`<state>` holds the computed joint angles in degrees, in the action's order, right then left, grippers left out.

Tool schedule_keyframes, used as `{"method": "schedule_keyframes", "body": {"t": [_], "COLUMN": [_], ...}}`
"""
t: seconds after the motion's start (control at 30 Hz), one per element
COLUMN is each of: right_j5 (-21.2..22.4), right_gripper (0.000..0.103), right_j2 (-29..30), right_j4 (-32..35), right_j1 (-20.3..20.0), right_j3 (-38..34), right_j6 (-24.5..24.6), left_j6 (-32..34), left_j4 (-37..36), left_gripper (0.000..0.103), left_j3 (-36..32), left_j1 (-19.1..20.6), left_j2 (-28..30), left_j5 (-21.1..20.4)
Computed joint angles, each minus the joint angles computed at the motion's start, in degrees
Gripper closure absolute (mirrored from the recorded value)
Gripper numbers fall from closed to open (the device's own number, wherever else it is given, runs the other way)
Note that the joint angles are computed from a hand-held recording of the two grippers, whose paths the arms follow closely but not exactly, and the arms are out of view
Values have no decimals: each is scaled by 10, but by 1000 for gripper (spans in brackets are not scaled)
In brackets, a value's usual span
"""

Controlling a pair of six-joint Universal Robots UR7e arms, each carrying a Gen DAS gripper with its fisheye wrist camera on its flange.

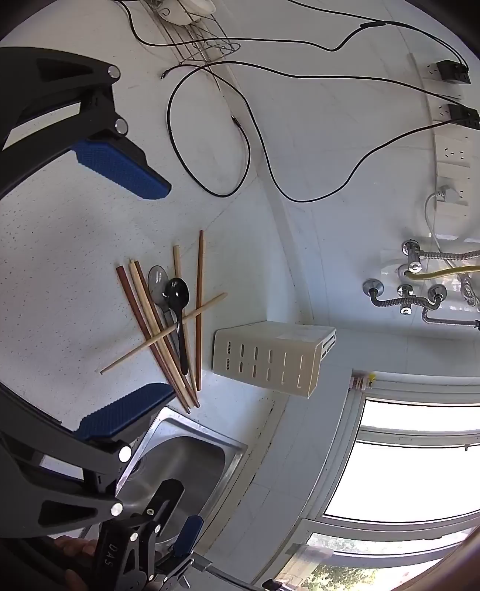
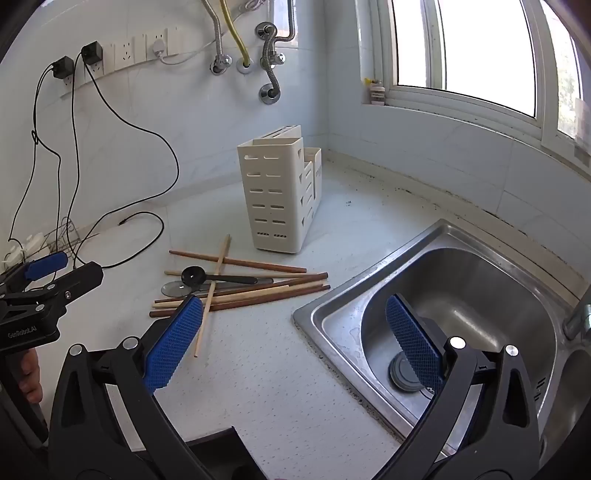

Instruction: Organize utensils

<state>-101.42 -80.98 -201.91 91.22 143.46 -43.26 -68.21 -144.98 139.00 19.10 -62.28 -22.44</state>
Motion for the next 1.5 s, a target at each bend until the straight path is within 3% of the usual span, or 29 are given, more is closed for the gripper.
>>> {"method": "schedule_keyframes", "body": {"t": [0.3, 0.37, 0.83, 1.5], "right_j5": [5, 3, 6, 10], "right_gripper": [8, 8, 8, 8], "right_j2": [-5, -6, -11, -22], "right_j4": [4, 5, 15, 29], "right_j1": [-1, -1, -3, -1], "right_j3": [1, 1, -3, 2], "right_j6": [-4, -1, -2, -5], "left_j6": [-5, 27, 62, 21], "left_j4": [19, -9, -55, -12], "left_gripper": [5, 5, 5, 5], "left_j3": [-15, -12, -7, -6], "left_j1": [1, 10, 7, -1], "left_j2": [6, 3, 18, 12], "left_j5": [1, 0, -5, -5]}}
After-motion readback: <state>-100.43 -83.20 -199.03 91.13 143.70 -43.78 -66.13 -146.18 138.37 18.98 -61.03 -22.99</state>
